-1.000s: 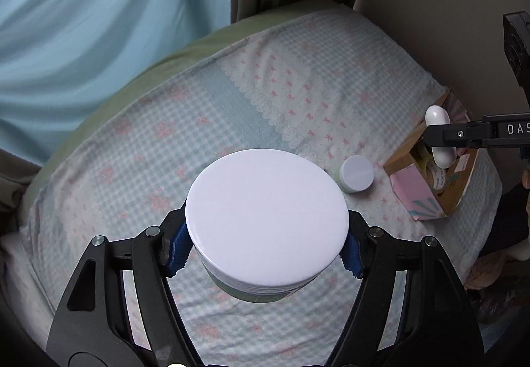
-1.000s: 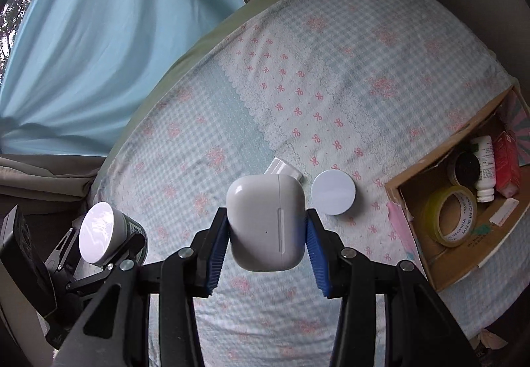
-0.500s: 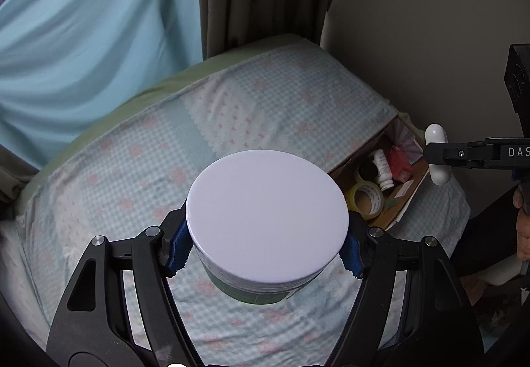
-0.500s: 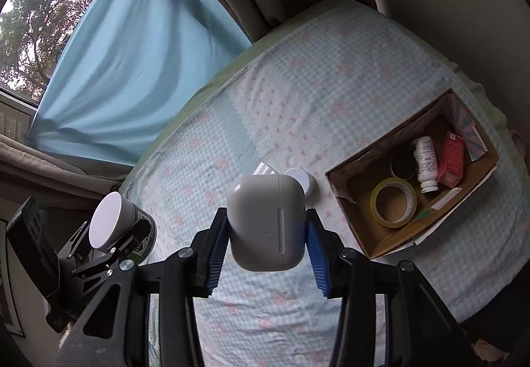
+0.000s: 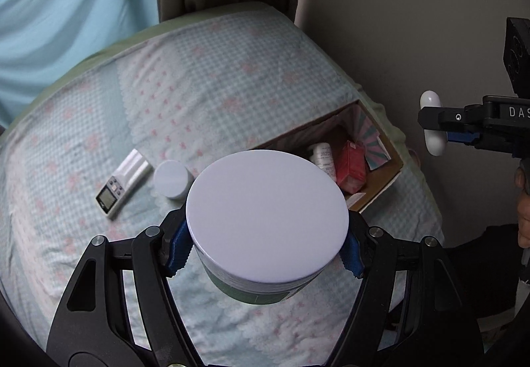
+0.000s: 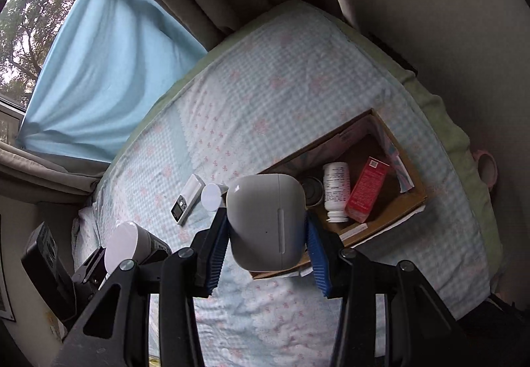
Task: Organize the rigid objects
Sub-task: 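Carry green jar and earbud case into the cardboard box and release both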
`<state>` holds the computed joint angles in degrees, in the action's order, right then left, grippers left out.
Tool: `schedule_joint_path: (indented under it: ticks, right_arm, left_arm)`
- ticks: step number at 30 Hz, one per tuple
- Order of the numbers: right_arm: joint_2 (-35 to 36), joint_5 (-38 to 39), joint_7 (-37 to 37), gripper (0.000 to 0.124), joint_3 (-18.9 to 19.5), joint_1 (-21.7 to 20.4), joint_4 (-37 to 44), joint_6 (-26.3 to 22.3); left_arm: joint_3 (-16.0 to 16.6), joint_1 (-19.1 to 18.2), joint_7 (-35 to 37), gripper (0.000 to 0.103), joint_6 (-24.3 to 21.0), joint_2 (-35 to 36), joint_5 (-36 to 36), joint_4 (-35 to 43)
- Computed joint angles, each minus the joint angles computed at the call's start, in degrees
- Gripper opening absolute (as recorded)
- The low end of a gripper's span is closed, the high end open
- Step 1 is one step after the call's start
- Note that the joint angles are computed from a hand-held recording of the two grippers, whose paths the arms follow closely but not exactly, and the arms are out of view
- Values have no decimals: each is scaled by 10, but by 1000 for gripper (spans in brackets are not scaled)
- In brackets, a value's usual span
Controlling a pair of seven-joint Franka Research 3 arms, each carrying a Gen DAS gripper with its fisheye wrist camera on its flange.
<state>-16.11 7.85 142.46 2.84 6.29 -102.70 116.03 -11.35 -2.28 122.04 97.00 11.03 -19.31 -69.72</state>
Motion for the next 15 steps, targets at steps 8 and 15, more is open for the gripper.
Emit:
schedule_joint_path:
  ticks: [8,15]
  right_arm:
    - [-8,63,-93,41,-45,-22,-80,8]
    - [33,96,-160,41,-58,-40,-100,24]
  left_arm:
    - [-11,-38,-64,69,70,-13,29,-99]
    - [-17,-65,-113,69,127,-3,75,-154]
